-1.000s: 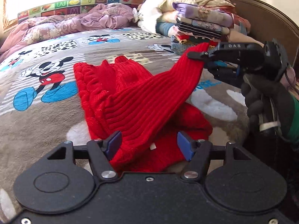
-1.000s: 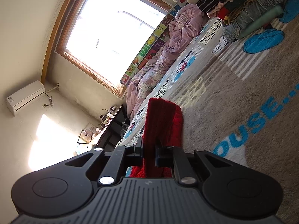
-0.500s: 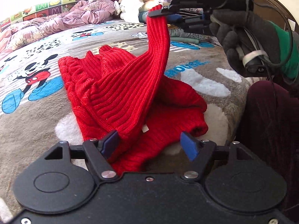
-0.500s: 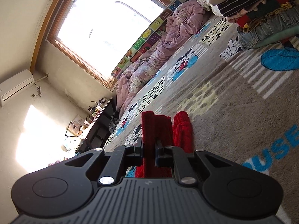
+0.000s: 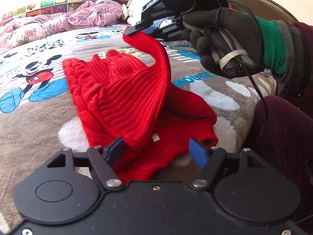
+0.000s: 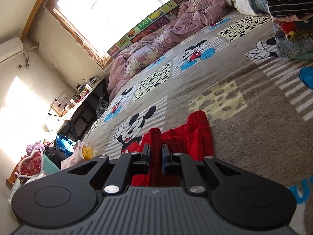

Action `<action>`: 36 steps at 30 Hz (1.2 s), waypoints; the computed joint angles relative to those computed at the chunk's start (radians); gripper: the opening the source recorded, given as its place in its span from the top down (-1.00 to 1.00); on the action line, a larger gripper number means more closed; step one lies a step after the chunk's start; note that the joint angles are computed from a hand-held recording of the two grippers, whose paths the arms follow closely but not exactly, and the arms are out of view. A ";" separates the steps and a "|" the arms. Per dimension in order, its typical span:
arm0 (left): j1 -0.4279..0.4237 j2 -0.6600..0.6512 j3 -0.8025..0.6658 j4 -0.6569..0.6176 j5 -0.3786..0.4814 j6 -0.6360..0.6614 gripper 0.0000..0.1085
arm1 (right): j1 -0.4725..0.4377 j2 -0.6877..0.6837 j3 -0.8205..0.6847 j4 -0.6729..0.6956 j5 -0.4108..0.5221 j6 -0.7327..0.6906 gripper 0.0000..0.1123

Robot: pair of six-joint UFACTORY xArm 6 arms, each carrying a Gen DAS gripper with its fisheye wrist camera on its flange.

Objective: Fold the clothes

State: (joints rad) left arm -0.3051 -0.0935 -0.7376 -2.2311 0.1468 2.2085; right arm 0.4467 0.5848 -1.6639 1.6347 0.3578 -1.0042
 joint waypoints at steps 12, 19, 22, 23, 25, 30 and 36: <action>0.017 0.000 0.007 0.024 0.022 -0.035 -0.33 | -0.064 -0.041 0.071 0.107 0.077 -0.224 -0.17; 0.017 0.005 0.004 0.035 0.018 -0.045 -0.33 | -0.144 0.033 0.048 0.031 0.196 -0.152 -0.22; 0.018 0.007 0.004 0.047 0.020 -0.059 -0.33 | -0.173 0.074 0.017 0.036 0.305 -0.153 -0.20; 0.019 0.008 0.005 0.052 0.021 -0.065 -0.33 | -0.182 0.088 0.005 0.036 0.341 -0.153 -0.18; 0.023 0.009 0.006 0.065 0.027 -0.082 -0.34 | -0.197 0.111 -0.018 0.026 0.413 -0.152 -0.05; 0.027 0.011 0.008 0.086 0.035 -0.106 -0.34 | -0.202 0.106 -0.031 -0.040 0.498 -0.210 0.51; 0.037 0.013 0.012 0.105 0.051 -0.125 -0.34 | -0.195 0.064 -0.011 -0.026 0.506 -0.285 0.68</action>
